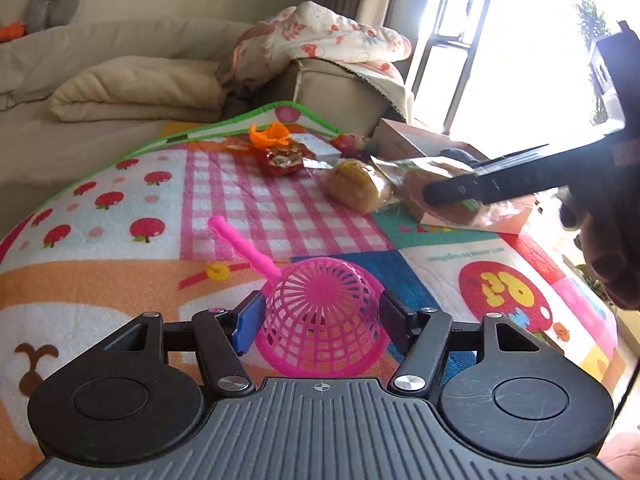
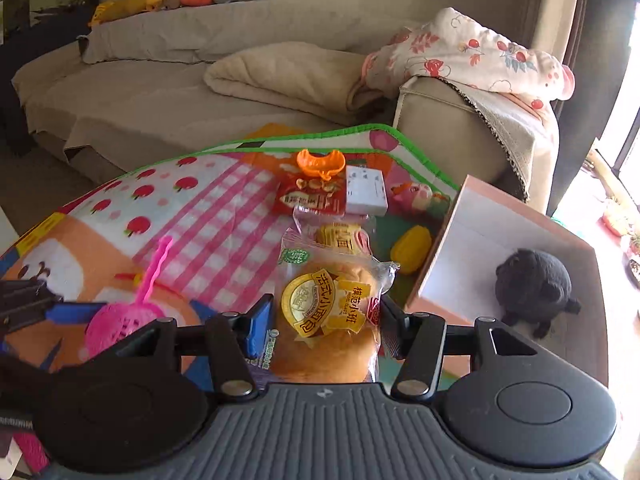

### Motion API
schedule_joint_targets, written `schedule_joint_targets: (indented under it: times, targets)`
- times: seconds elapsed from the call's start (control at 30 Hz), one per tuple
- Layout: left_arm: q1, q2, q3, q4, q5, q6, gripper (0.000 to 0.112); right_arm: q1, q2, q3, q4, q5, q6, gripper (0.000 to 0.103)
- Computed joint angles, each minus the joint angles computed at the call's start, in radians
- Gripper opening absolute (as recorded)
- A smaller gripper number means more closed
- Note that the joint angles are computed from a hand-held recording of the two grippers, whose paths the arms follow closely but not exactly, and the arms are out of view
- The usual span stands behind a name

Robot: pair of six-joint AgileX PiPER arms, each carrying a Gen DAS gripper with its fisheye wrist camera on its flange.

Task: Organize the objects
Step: 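Grasp the packaged bun with the right gripper while the left grasps the pink basket, then lower the pink basket into the pink box and open the left gripper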

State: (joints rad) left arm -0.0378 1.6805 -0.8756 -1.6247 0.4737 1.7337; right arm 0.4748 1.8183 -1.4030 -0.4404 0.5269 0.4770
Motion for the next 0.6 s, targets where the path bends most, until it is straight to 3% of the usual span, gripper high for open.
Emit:
schedule_joint_targets:
  times: [0.13,0.23,0.37,0.47,0.6]
  targets:
    - [-0.064,-0.037,0.007,0.076,-0.030,-0.049,0.068,0.043,-0.198,0.325,-0.282,-0.065,0.314,0.055]
    - [-0.126,-0.067,-0.002,0.148,-0.054,-0.106,0.068,0.070,-0.328,0.520,-0.526,-0.057,0.592,0.055]
    - [-0.240,-0.073,-0.084,0.234,-0.107,-0.172,0.068,0.044,-0.477,0.693,-0.684,-0.063,0.823,0.055]
    - [-0.324,-0.031,-0.207,0.279,-0.139,-0.165,0.068,0.025,-0.547,0.778,-0.817,-0.049,0.981,0.055]
    - [-0.429,0.147,-0.521,0.592,-0.181,-0.421,0.068,-0.022,-0.600,0.856,-0.968,-0.083,1.144,0.055]
